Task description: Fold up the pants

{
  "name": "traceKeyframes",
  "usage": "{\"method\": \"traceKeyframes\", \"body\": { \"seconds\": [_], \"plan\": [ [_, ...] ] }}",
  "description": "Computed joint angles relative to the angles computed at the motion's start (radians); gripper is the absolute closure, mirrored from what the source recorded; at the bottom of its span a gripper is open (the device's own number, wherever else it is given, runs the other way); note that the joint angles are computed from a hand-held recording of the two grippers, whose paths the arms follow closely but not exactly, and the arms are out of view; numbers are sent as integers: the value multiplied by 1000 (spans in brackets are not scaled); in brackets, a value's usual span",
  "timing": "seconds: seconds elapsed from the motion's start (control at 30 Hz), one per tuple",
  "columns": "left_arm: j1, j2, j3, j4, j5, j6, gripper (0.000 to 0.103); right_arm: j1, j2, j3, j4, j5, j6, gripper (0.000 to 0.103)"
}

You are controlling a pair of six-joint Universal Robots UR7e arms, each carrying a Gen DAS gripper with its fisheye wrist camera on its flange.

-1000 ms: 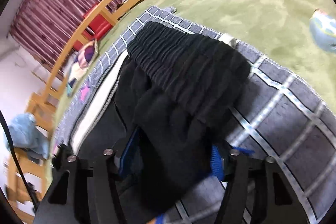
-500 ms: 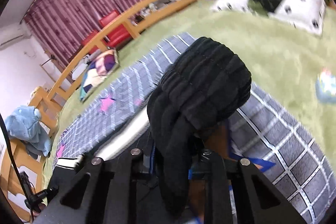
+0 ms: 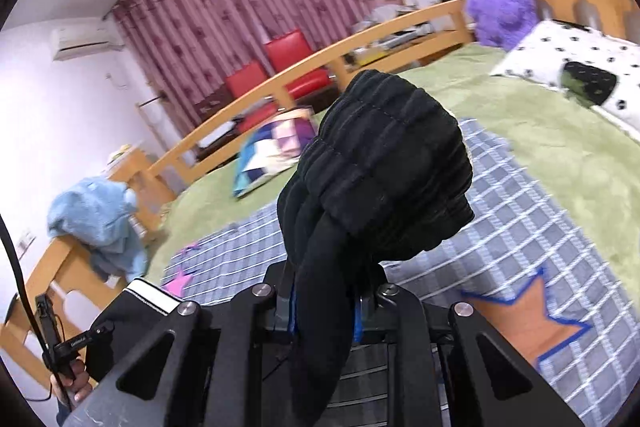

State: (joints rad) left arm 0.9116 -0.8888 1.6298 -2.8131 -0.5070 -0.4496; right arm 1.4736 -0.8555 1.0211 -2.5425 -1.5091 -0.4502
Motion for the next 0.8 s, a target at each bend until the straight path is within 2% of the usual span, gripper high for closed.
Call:
{"method": "traceKeyframes", "body": {
  "seconds": [0.07,0.17,0.23,0.3,0.37,0.43,0.5,0.53,0.6,0.63,0.7,0.8],
  "plan": [
    [4,-58,63,37,21,-41,93,6,-9,40,6,23,11,84],
    [38,-126,143,71,-3,-112,93,4,-12,89,23,25,9,84],
    [76,-143,177,87,-47,-146,93,-2,-7,119,19,-17,-27,84],
    [106,-140,203,102,-54,-173,93,-15,-3,151,-4,-82,-54,84],
    [123,-141,234,91,-55,-186,90,-38,9,146,15,-139,-38,83],
    [140,-150,265,63,-72,-197,78,-75,25,114,80,-162,6,81],
    [152,-166,291,65,-76,-235,72,-110,35,91,146,-157,37,77],
    [153,-176,301,94,-69,-265,72,-121,38,94,155,-179,40,72],
    [152,-194,315,161,-44,-318,69,-124,43,111,142,-250,31,62],
    [151,-207,338,132,-55,-313,63,-125,37,132,125,-280,19,62],
    [147,-227,375,100,-82,-322,54,-131,15,174,90,-279,-6,62],
    [135,-250,437,35,-117,-324,53,-117,-24,229,30,-312,-16,62]
  ]
}}
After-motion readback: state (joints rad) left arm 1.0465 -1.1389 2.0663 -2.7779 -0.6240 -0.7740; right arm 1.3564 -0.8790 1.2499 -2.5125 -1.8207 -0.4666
